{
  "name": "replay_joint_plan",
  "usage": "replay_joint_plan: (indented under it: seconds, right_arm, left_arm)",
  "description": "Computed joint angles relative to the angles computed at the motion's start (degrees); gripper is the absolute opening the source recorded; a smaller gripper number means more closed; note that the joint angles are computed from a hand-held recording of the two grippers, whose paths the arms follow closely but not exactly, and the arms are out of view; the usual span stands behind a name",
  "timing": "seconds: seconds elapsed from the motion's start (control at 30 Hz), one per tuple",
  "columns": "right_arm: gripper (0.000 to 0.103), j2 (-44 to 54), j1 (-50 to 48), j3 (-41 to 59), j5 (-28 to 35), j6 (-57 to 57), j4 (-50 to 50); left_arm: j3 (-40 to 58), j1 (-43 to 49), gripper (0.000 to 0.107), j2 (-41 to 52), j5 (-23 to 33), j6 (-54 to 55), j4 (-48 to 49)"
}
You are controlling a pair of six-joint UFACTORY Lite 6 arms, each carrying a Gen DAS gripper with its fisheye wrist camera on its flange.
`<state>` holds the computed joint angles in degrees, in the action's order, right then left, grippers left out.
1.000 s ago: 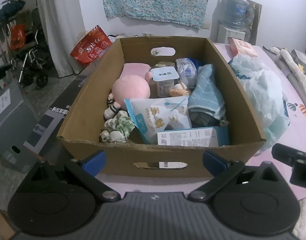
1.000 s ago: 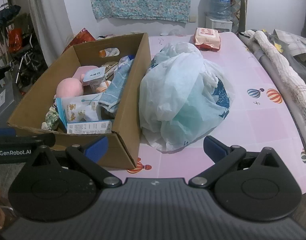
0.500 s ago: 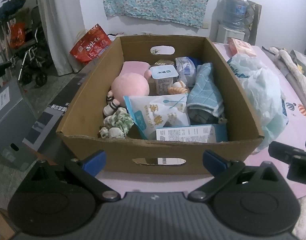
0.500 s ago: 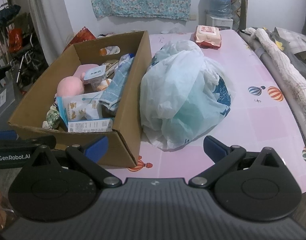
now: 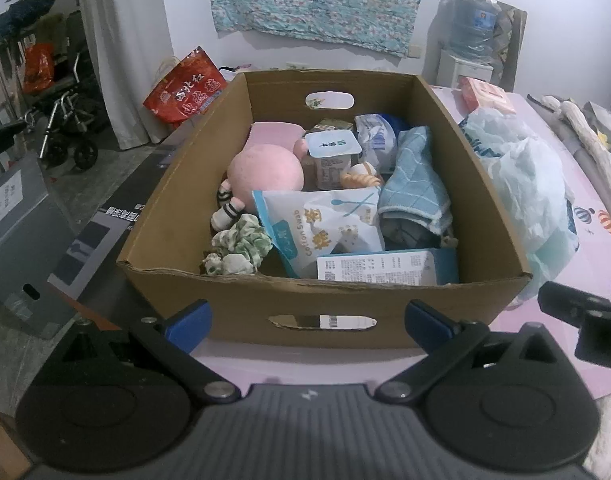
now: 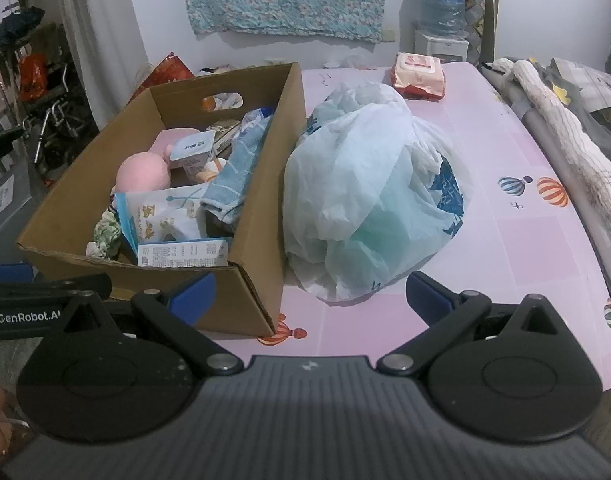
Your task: Organize soft objects
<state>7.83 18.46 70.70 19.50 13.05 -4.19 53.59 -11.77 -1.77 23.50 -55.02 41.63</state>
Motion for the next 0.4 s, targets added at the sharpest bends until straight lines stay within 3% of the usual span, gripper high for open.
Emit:
replay_joint_plan:
  seconds: [0.4]
  right_arm:
    - [0.102,0.1,0.1,0.2,0.2,0.2,-0.3]
  left_arm:
    - [-0.1,0.0,0.103,-0.2,0.2,-0.6,0.3]
